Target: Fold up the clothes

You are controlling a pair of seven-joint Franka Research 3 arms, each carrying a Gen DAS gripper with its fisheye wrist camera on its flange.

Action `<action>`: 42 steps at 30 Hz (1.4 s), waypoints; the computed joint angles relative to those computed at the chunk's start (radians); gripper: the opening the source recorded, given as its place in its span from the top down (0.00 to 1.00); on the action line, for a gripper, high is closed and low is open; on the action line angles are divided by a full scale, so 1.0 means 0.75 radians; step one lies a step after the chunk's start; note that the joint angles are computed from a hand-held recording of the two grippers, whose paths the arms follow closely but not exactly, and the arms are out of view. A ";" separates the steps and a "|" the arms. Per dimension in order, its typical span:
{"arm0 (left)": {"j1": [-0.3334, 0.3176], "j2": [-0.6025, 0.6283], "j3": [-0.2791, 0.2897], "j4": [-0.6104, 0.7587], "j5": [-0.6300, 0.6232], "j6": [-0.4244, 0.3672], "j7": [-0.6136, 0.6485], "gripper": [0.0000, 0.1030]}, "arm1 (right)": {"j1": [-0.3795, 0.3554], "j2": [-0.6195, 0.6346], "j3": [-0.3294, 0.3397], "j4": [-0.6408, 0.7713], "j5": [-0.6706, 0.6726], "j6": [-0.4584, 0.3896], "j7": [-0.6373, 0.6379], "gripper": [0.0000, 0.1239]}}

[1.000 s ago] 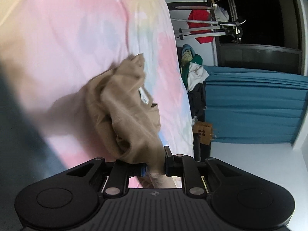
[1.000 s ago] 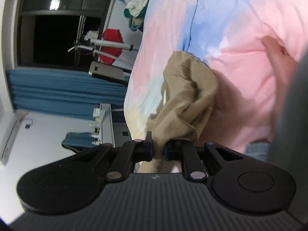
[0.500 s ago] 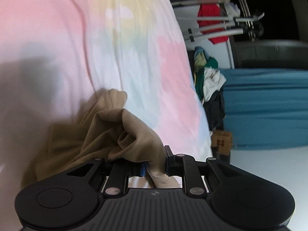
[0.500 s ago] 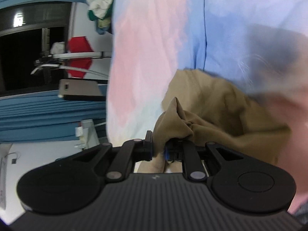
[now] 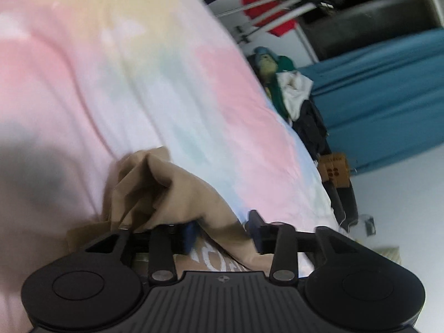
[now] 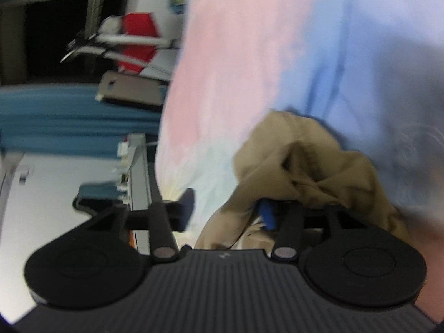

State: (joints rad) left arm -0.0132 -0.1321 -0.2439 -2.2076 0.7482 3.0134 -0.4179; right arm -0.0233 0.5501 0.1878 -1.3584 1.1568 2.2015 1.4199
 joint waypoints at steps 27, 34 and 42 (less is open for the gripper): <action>-0.256 0.204 0.051 0.357 0.097 -0.729 0.767 0.21 | 0.191 -0.049 -0.025 -0.048 -0.506 0.446 -0.649 0.77; -0.290 0.059 -0.008 0.258 0.150 -0.786 0.729 0.20 | 0.146 -0.241 0.004 -0.268 -0.345 0.483 -0.841 0.77; -0.302 0.120 -0.014 0.272 0.062 -0.812 0.770 0.18 | 0.226 -0.252 -0.066 -0.331 -0.444 0.471 -0.842 0.78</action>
